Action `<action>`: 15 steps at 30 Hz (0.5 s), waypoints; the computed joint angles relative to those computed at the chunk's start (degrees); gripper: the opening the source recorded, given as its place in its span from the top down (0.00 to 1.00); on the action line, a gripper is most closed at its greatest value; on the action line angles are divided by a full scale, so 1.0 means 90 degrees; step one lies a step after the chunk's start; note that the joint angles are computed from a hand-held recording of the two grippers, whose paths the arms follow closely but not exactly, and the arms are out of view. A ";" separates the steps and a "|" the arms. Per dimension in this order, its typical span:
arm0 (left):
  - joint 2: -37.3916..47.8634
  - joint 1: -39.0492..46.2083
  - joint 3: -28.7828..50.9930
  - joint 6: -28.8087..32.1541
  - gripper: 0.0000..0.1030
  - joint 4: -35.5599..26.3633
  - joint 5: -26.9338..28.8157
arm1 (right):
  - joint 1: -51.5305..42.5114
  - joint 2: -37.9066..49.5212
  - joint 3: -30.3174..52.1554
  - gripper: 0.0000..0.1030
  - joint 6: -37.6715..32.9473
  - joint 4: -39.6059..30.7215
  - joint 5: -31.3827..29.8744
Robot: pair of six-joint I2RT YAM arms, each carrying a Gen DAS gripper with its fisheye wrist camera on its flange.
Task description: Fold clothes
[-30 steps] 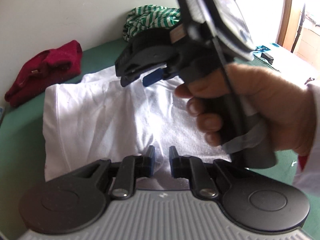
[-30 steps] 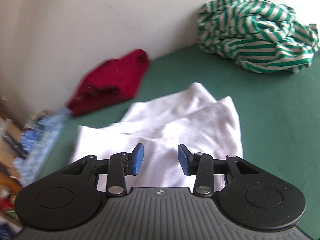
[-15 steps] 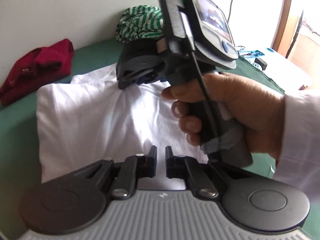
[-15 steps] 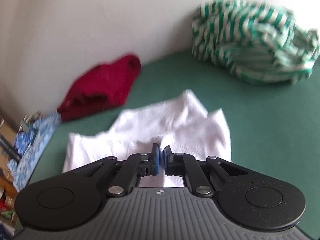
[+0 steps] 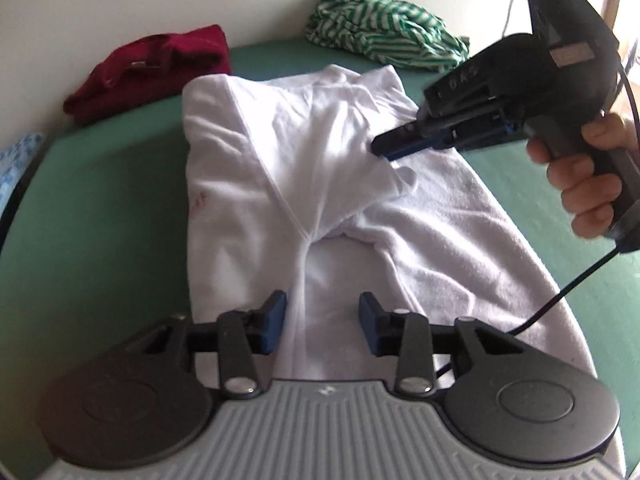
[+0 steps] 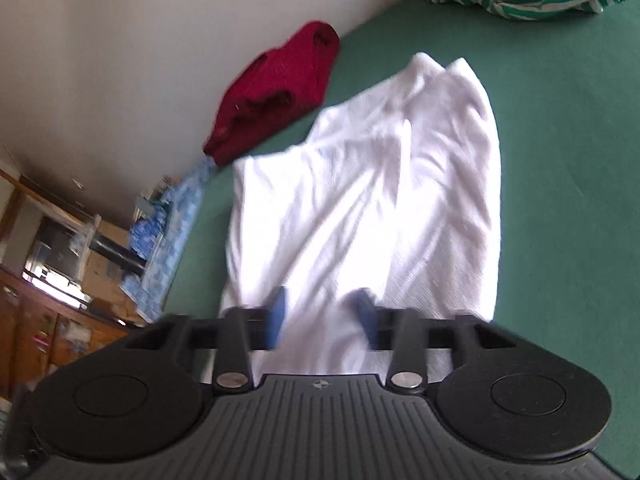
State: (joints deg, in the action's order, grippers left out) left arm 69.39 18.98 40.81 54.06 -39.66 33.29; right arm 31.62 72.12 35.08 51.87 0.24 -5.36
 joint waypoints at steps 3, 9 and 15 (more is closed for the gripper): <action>-0.0114 0.0013 -0.0108 0.0067 0.63 0.0029 -0.0014 | 0.0206 -0.0443 -0.0066 0.99 -0.0035 -0.0266 0.0229; -0.0015 0.0567 0.0206 0.0425 0.59 -0.0705 0.0260 | 0.0585 0.0066 0.0692 0.91 -0.0424 -0.1448 0.1273; 0.0307 0.2738 0.1011 0.2808 0.37 -0.2788 0.0658 | 0.1103 -0.0102 0.0881 0.71 -0.0567 -0.1686 0.2200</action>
State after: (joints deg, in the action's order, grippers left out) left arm 72.15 43.63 49.91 79.33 -64.75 39.21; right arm 41.55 71.21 43.01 46.77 -14.93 14.43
